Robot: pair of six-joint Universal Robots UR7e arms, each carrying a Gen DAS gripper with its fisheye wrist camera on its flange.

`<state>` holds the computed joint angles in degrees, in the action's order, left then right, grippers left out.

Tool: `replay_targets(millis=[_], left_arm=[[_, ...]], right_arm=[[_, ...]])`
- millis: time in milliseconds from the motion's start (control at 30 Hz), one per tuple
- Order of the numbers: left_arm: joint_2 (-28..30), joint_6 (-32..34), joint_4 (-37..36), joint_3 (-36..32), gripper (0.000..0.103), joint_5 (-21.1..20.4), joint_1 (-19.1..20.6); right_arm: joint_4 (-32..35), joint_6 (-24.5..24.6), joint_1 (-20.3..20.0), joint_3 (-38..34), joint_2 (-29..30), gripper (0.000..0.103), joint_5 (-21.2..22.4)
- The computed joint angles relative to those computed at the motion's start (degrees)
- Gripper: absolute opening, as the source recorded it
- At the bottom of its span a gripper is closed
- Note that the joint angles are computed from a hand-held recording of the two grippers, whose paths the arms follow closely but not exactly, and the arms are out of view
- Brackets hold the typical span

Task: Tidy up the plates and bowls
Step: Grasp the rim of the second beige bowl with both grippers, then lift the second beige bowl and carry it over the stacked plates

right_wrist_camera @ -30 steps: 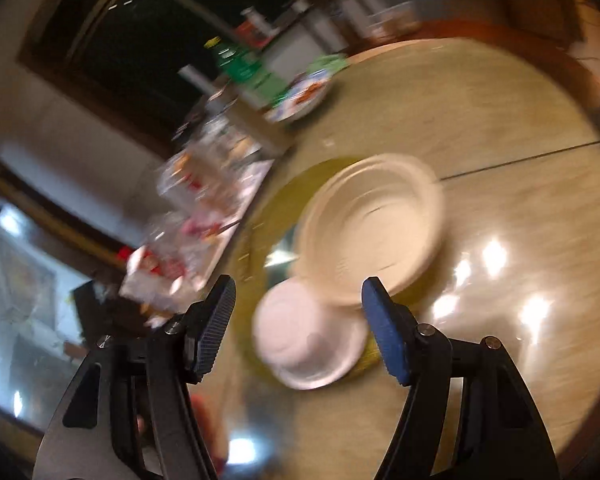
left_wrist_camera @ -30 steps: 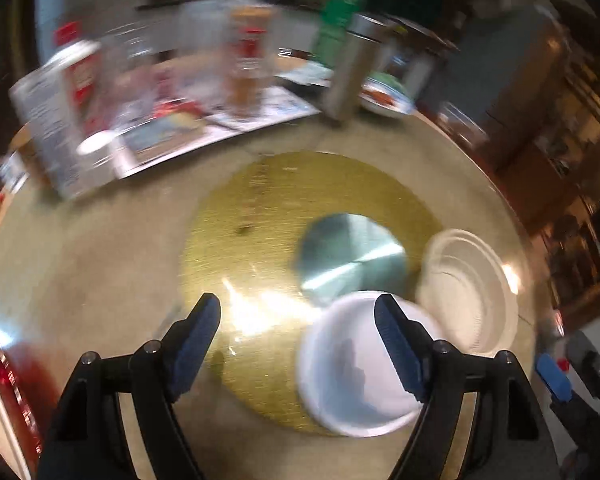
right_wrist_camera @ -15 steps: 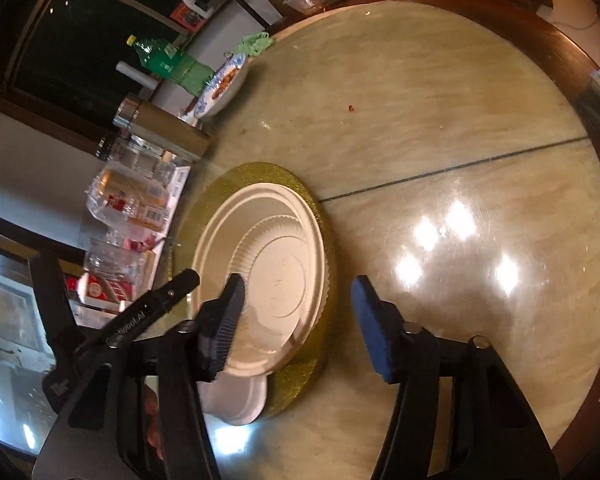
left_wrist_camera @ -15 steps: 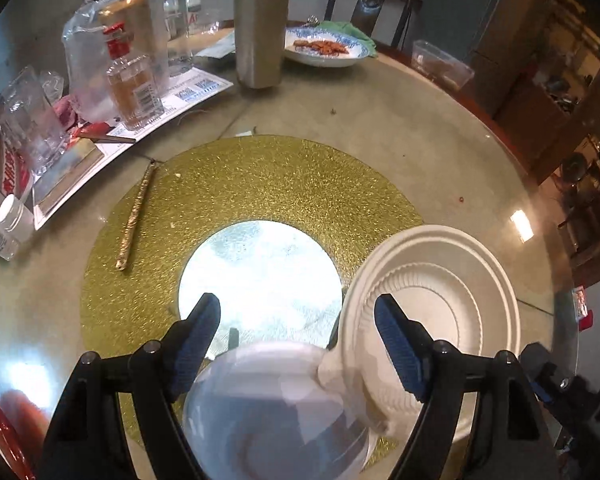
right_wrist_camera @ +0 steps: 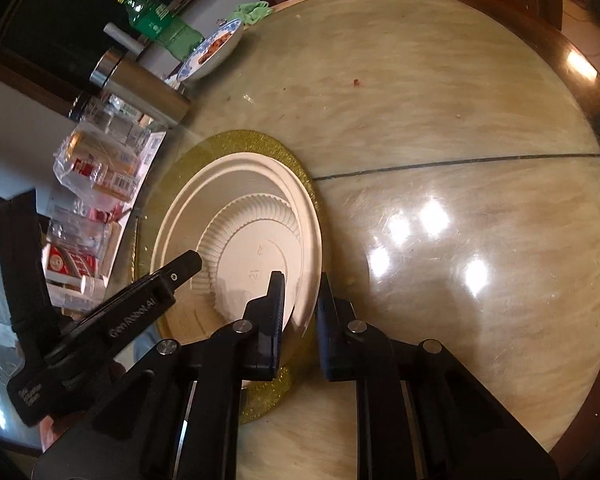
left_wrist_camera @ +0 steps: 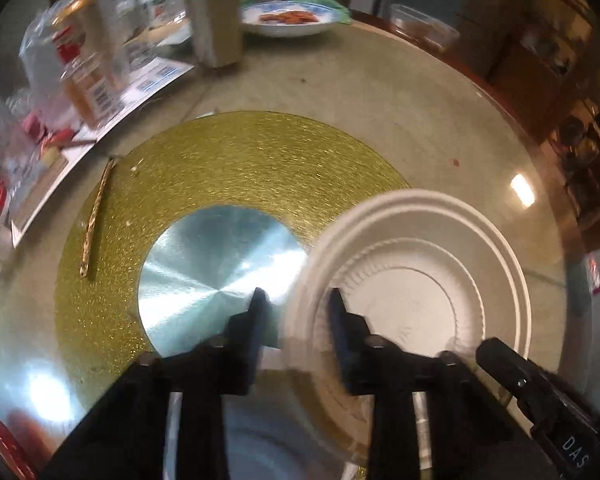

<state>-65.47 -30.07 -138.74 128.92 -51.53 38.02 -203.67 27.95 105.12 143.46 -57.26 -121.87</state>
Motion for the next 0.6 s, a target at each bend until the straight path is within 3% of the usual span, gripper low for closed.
replay_targets(millis=[200, 333, 433, 600], left_arm=[[-1.8, 0.8, -1.2, 1.6, 0.021, -0.1, -1.6], [-4.8, 0.8, -0.6, 2.7, 0.021, 0.8, -3.6], [-8.5, -0.2, 1.2, 3.6, 0.02, 1.2, -5.1], [-20.4, -6.4, 10.1, 6.4, 0.02, 4.8, -9.5]], right_arm=[[-0.6, 0.6, 2.3, 0.8, -0.5, 0.012, -2.2], [0.6, 1.7, 5.8, 0.5, -1.7, 0.012, -4.5], [2.7, 3.1, 9.3, -0.1, -2.9, 0.012, -6.1], [6.1, 4.3, 16.9, -3.1, -2.2, 0.012, -7.6]])
